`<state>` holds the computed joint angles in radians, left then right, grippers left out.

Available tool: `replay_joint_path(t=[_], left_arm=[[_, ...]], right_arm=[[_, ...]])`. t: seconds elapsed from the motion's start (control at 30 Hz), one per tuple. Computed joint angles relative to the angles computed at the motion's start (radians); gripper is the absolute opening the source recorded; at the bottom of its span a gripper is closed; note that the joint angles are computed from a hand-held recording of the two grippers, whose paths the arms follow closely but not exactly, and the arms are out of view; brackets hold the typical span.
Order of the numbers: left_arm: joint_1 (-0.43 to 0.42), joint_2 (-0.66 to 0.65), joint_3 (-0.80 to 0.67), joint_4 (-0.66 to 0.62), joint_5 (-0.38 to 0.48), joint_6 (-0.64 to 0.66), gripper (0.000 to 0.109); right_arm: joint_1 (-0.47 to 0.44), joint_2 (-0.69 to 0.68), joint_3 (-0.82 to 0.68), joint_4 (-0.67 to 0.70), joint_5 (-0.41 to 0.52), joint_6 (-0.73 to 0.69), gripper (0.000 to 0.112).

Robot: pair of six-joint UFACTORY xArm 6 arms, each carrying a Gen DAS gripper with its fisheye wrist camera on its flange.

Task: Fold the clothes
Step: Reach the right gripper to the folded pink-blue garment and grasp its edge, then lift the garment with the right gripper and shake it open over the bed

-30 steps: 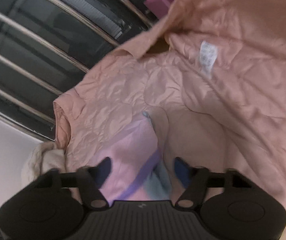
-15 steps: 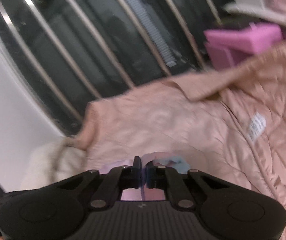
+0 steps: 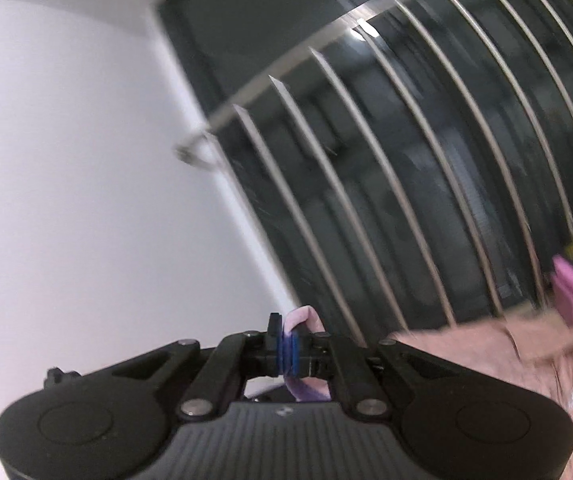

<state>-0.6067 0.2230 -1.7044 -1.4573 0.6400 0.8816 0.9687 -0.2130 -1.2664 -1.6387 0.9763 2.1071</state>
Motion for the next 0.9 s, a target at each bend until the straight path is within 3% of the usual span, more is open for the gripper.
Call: replay_joint_path(t=[0.07,0.13,0.17,0.3,0.4,0.53,0.6,0.67,0.73,0.9], left_arm=[[0.006,-0.08,0.068,-0.04,0.011,0.051,0.008],[0.013,-0.146,0.127,-0.079,0.018,0.096,0.041],[0.017,-0.172,0.154,-0.1,0.022,0.119,0.049],[0.043,-0.239,0.262,-0.112,0.005,0.203,0.058],[0.049,-0.266,0.363,-0.093,-0.084,0.23,0.07],[0.048,-0.247,0.495,0.028,-0.203,0.14,0.07],[0.044,-0.229,0.573,0.063,-0.26,0.109,0.07],[0.049,-0.225,0.66,0.014,-0.281,0.168,0.07],[0.041,-0.235,0.732,-0.056,-0.306,0.249,0.07],[0.023,-0.299,0.879,-0.283,-0.321,0.53,0.07]], right_arm=[[0.072,0.035,-0.087,-0.011,0.076,-0.095,0.003],[0.119,0.068,-0.166,-0.02,0.114,-0.168,0.003],[0.141,0.088,-0.21,-0.022,0.138,-0.21,0.003],[0.18,0.192,-0.387,0.039,0.266,-0.356,0.003],[0.106,0.26,-0.461,0.164,0.321,-0.42,0.003],[-0.092,0.38,-0.5,0.45,0.316,-0.525,0.007],[-0.179,0.463,-0.524,0.644,0.321,-0.618,0.033],[-0.209,0.489,-0.455,0.742,0.3,-0.642,0.035],[-0.2,0.456,-0.319,0.763,0.21,-0.628,0.036],[-0.017,0.342,0.021,0.682,-0.047,-0.433,0.045]])
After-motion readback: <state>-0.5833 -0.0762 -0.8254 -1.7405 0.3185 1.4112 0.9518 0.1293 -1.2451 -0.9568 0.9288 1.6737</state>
